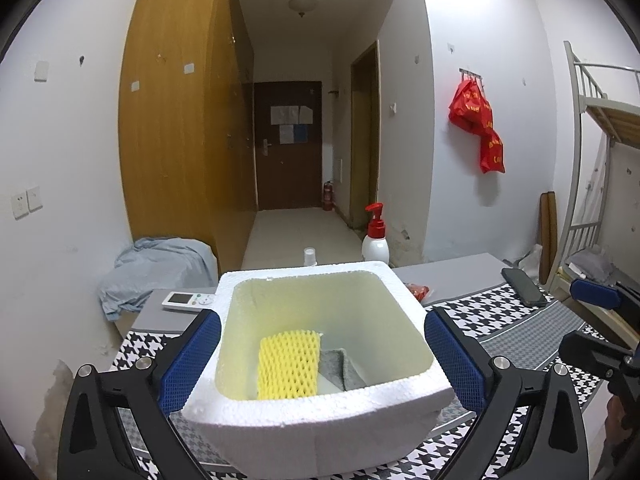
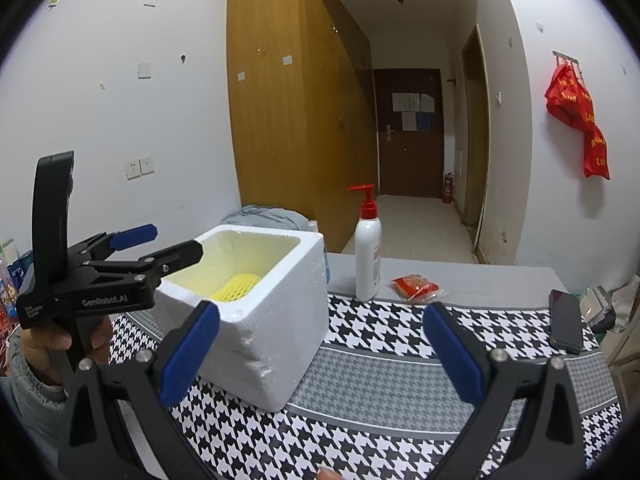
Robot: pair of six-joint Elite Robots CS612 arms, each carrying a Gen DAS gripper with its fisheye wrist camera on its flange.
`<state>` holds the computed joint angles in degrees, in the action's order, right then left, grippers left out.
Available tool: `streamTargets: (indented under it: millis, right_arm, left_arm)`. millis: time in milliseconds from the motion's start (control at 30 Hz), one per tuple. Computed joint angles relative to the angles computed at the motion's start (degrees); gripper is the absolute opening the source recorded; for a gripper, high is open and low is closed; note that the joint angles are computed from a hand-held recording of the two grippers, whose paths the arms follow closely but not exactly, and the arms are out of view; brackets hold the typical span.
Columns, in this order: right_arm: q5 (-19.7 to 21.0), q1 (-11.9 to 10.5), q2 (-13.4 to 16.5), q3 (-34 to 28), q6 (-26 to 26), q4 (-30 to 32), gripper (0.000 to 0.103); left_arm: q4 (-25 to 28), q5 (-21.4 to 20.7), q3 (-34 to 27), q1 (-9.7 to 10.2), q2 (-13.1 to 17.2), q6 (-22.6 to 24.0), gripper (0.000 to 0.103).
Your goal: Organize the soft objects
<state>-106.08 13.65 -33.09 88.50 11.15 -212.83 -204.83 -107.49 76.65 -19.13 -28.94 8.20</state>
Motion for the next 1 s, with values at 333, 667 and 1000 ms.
streamTargets:
  millis: [333,667,1000]
  right_arm:
    - [-2.1,0.9,-0.6,1.3,-0.4,-2.9,0.103]
    - [-4.6,2.5,-1.0,3.1,-1.8,-7.0,0.103]
    - [-6.3,4.3,-1.4,5.4,-2.2,-11.8,0.103]
  left_arm:
    - [-4.2,1.0,3.2,0.09,-1.2,-1.3,0.102]
    - [-10.8,1.3,8.8,0.30,-3.4,-2.2,0.102]
    - [-17.4,1.5,14.7,0.38,-5.3,-3.9,0.102]
